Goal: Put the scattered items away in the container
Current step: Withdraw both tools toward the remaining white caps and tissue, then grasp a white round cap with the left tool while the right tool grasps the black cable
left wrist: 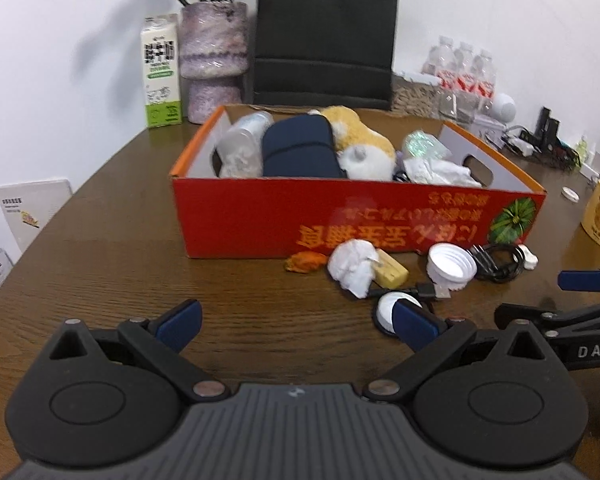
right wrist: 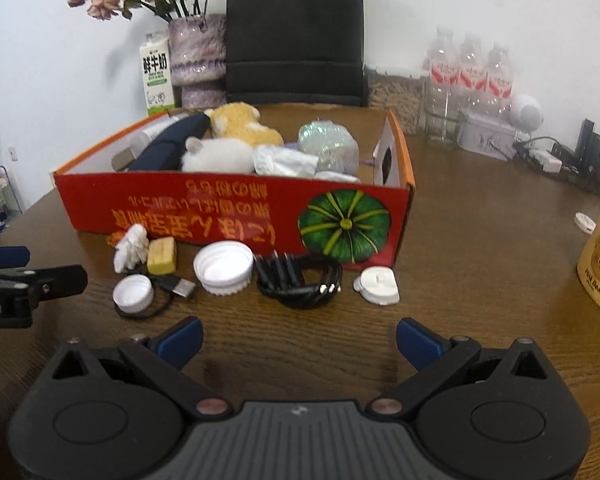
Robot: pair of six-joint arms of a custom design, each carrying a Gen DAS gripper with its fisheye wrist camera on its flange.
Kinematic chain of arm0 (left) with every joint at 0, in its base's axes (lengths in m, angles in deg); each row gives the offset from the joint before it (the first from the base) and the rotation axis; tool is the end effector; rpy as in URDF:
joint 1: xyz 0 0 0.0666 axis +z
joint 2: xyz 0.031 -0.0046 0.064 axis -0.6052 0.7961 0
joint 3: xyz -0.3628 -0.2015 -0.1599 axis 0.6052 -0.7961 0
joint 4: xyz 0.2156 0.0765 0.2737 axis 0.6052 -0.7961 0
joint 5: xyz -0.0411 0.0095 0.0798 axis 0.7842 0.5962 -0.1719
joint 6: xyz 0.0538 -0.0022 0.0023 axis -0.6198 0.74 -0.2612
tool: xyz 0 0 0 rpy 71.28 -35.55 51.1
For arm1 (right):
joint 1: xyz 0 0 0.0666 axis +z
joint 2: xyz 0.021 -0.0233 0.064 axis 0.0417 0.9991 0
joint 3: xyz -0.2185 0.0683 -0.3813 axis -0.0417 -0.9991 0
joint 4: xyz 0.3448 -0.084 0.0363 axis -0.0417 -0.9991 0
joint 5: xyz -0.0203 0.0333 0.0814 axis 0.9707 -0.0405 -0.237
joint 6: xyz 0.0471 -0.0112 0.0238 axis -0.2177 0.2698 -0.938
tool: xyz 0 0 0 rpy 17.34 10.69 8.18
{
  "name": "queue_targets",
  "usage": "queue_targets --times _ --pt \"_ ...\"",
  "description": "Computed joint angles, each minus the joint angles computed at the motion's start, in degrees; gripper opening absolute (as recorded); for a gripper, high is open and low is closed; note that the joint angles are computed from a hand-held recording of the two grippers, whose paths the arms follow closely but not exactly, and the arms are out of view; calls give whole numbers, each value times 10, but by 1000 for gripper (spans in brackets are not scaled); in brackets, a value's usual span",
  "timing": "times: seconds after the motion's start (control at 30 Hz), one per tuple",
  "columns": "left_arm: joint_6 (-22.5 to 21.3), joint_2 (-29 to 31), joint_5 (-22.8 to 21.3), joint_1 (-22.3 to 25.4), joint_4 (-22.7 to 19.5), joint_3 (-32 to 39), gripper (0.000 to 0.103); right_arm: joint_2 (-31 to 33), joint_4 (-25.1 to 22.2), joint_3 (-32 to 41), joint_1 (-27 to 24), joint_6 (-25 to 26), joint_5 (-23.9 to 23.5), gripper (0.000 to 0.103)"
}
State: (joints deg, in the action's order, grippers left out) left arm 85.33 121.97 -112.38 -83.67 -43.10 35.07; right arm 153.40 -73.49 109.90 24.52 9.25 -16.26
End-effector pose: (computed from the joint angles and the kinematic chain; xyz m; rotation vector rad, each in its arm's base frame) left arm 0.3287 -0.3145 0.2827 -0.1129 2.2174 0.0172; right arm 0.3790 0.1545 0.2858 -0.4207 2.2534 0.2382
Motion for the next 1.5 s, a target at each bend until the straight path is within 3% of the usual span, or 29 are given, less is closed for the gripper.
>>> queue_targets --times 0.3,0.47,0.7,0.77,0.8,1.5 --pt "-37 36 20 -4 12 34 101 11 5 1 -7 7 3 103" --pt "-57 49 29 -9 13 49 72 13 23 -5 -7 7 5 103" --pt "-75 59 38 -14 17 58 47 15 26 -5 -6 7 6 103" --pt "-77 63 34 -16 10 64 34 15 26 -6 -6 7 6 103" --pt "-78 64 36 -15 8 65 31 15 26 -5 -6 7 6 103" --pt "-71 38 36 -19 51 39 31 15 26 -5 -6 5 6 103"
